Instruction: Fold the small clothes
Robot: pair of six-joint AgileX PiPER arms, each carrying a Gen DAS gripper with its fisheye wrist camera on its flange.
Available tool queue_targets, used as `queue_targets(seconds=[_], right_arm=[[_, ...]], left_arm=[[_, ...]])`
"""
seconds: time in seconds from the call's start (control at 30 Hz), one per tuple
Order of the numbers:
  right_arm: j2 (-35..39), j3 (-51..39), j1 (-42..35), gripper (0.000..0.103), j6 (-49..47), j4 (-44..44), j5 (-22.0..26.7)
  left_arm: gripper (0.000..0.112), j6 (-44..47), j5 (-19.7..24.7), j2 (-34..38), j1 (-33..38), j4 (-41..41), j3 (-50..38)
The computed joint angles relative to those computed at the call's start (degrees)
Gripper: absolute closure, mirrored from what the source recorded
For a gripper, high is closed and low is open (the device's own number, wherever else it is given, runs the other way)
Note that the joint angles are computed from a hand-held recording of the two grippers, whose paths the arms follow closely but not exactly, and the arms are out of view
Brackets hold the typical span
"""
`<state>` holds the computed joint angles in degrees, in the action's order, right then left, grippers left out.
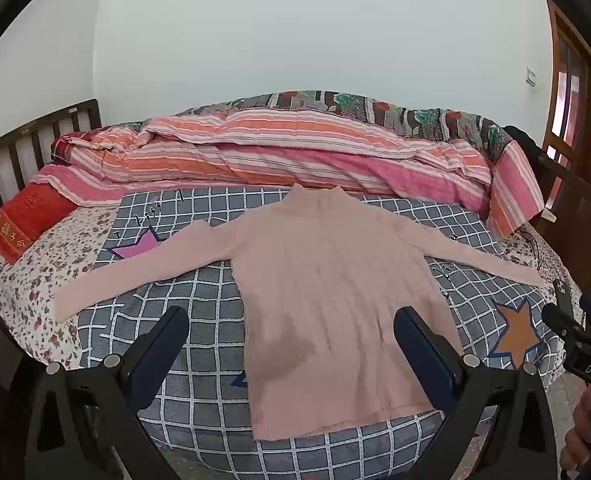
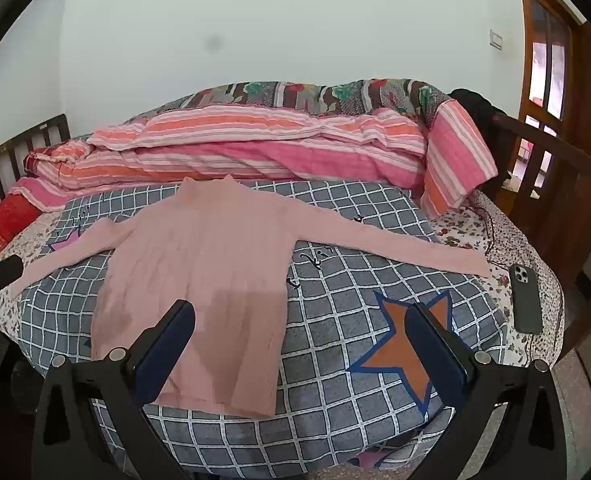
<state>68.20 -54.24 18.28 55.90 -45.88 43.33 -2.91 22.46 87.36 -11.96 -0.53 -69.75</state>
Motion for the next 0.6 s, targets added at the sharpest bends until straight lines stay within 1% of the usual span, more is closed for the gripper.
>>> queue_targets(seconds=[0.13, 0.2, 0.23, 0.27, 0.3, 0.4, 0.43, 0.47, 0.53, 0.6], right_arm=[[0.03, -0.17, -0.05, 0.0, -0.83, 1.63, -0.12], [0.33, -0.37, 0.98, 0.0, -0.07, 1.12, 0.79], [-0.62, 0.12, -0.1, 0.0, -1.54, 2.12, 0.42], [-0.55, -0.1, -1.9, 0.0, -3.43, 3.39, -0.75], [-0.66, -0.1, -1.71, 0.0, -3.6, 3.46, -0.57], [0.9, -2.21, -0.22, 0.0, -1.65, 2.75, 1.53], [0.77, -2.2, 0.09, 0.0, -1.3, 2.61, 1.63], [-0.02, -1.11, -0.83, 0.0, -1.87, 3.26, 0.58], [-0.14, -1.13, -0.61, 0.0, -1.79, 3.34, 0.7], [-0.1, -1.32, -0.51, 0.0, -1.89, 3.48, 0.84]], left_arm=[[0.009, -1.22, -0.61, -0.98, -0.26, 1.93, 1.23], [0.009, -1.15, -0.23, -0.87, -0.76, 2.16, 1.2], [0.009, 0.4, 0.83, 0.03, -0.48, 0.6, -0.07], [0.009, 2.08, 1.21, 0.27, 0.03, -1.25, -0.57], [0.009, 3.51, 0.95, 0.24, 0.61, -2.91, -0.45], [0.009, 1.7, 1.09, 0.34, -0.24, -1.22, -0.78], [0.009, 1.74, 1.02, 0.29, -0.13, -1.21, -0.71], [0.009, 1.72, 1.1, 0.24, -0.03, -1.26, -0.75], [0.009, 3.16, 0.92, -0.1, 0.48, -2.9, -0.49], [0.009, 2.25, 1.01, -0.23, 0.44, -2.27, -0.52]])
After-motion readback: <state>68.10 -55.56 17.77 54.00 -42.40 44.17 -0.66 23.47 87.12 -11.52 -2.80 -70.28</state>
